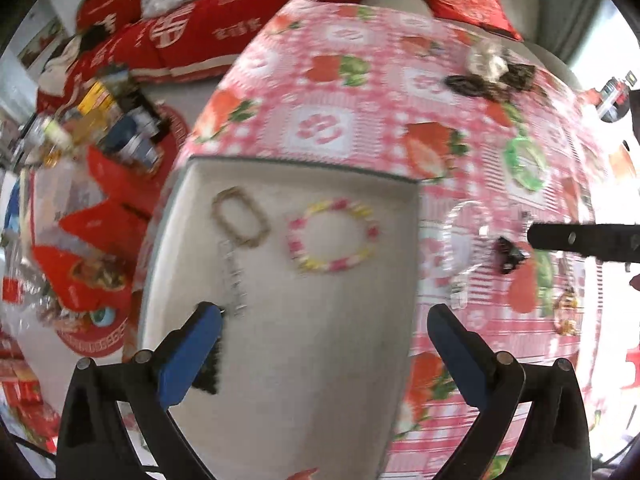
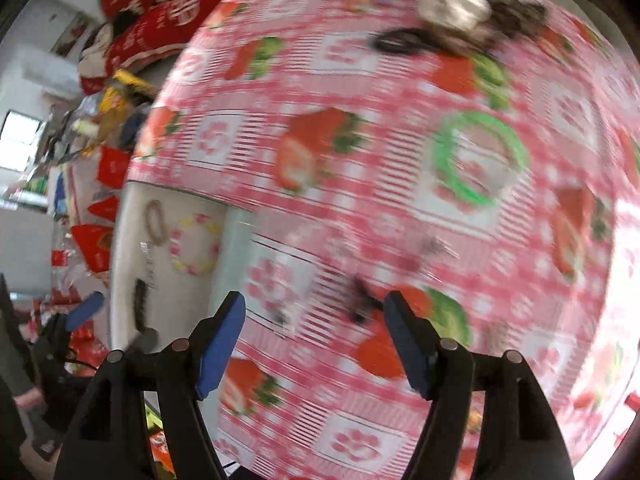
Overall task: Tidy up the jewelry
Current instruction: 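Move both open tools back over the remaining jewelry on the tablecloth, then grasp the small black claw clip with the left tool while the right tool grasps the green bangle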
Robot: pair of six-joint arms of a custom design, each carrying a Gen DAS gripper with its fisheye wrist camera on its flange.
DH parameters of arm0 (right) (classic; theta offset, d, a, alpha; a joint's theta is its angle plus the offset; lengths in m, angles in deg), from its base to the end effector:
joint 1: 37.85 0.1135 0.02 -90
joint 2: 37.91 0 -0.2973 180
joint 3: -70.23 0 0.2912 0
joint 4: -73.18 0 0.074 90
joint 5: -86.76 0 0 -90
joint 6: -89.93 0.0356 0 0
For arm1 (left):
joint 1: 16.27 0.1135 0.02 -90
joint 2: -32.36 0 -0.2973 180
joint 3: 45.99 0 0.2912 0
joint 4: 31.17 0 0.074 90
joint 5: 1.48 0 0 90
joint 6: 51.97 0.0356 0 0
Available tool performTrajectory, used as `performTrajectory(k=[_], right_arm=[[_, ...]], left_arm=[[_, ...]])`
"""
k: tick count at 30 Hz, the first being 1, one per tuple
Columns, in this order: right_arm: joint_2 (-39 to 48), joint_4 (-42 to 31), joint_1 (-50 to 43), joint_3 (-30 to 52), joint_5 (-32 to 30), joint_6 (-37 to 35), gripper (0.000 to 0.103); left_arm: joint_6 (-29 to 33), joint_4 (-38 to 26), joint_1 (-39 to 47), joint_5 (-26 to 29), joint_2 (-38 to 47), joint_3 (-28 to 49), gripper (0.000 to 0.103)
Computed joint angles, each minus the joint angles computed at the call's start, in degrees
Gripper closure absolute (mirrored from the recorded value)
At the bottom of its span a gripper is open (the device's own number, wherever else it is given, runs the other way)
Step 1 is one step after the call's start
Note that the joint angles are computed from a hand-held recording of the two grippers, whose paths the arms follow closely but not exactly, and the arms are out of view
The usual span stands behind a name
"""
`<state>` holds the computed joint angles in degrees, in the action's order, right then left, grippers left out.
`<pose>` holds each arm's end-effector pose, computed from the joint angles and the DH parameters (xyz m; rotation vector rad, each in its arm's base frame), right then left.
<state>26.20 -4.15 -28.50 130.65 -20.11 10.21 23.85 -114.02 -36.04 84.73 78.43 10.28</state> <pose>0.1933 0.0423 0.2555 -0.0106 3.0008 0.4786 0.1260 -0.0428 0.2746 0.1238 2.8300 -0.0365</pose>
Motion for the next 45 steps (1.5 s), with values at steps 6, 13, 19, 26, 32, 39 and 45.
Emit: performTrajectory(k=[6,13,19,26,32,39,45], right_arm=[[-2.24,-5.35,-18.38,-1.99,1.32,-11.65,0.028],[0.37,-4.62,-30.85,-1.33,2.75,-20.13,0.028],[3.61,-3.48,-36.52,-0.71,2.42,-24.90,0.028],[8.59,-0.23,-36.22,2.11,2.30,-26.49,0.028],[13.17,2.74,-34.33,4.71,2.25,-27.07,0.028],[16.97,6.76,-30.24,5.93,3.60,-27.91,0.028],[19.95,10.82,-26.18,6.86,5.47,-27.75,0.030]], left_arm=[[-8.89,2.41,-12.66,-1.56,6.53,3.08,0.000],[-15.85,5.96,-21.86,-0.16,13.34,5.04,0.000],[-20.38,9.76,-25.24,3.16,18.37,5.21,0.000],[-26.11,13.61,-25.48,7.98,23.29,5.78,0.009],[-31.14,17.25,-26.76,8.99,26.87,5.97,0.028],[-36.88,20.59,-27.61,9.95,30.75,5.99,0.042],[-41.53,21.75,-28.36,8.82,33.02,6.67,0.042]])
